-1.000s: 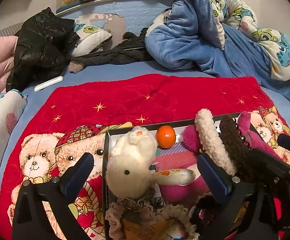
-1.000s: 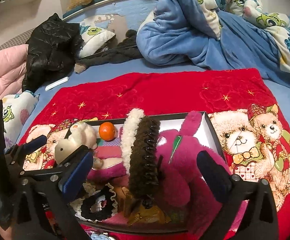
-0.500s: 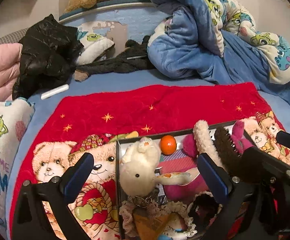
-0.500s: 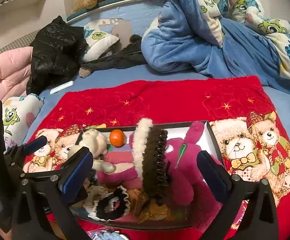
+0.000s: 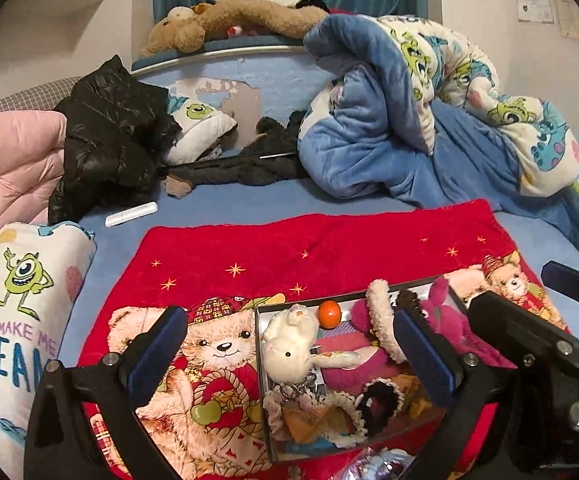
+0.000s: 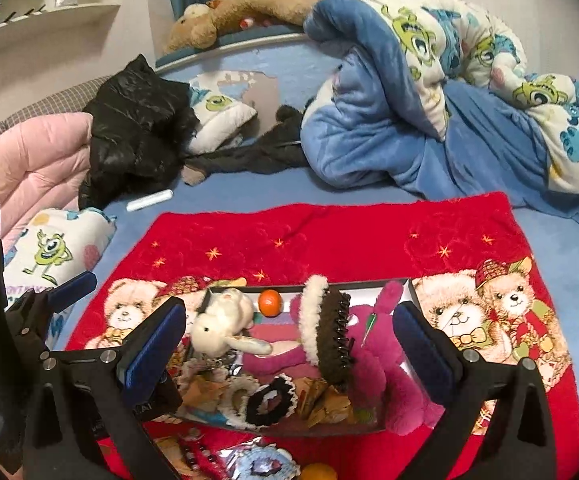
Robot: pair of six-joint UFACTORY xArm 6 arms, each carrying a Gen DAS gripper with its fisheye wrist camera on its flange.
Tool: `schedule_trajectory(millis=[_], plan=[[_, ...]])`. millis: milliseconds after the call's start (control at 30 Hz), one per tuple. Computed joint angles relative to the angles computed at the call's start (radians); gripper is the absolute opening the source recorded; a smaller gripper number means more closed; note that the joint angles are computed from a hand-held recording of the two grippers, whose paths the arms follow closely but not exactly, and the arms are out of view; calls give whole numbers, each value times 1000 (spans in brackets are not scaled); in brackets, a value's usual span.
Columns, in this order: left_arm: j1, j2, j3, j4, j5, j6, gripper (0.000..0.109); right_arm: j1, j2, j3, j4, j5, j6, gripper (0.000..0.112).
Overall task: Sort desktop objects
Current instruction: 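Withdraw both open tools up from the black box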
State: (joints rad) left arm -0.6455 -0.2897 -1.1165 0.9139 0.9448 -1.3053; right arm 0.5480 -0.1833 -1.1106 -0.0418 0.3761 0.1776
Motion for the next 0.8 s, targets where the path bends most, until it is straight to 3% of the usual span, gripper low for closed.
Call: schedule_trajectory(millis=[467, 800], plan=[[-195, -156, -29, -31, 219, 27, 103, 83, -196, 26, -158, 134, 183, 103], [-454, -263, 26, 46, 443, -105, 103, 162, -383, 141, -219, 204, 253, 103]])
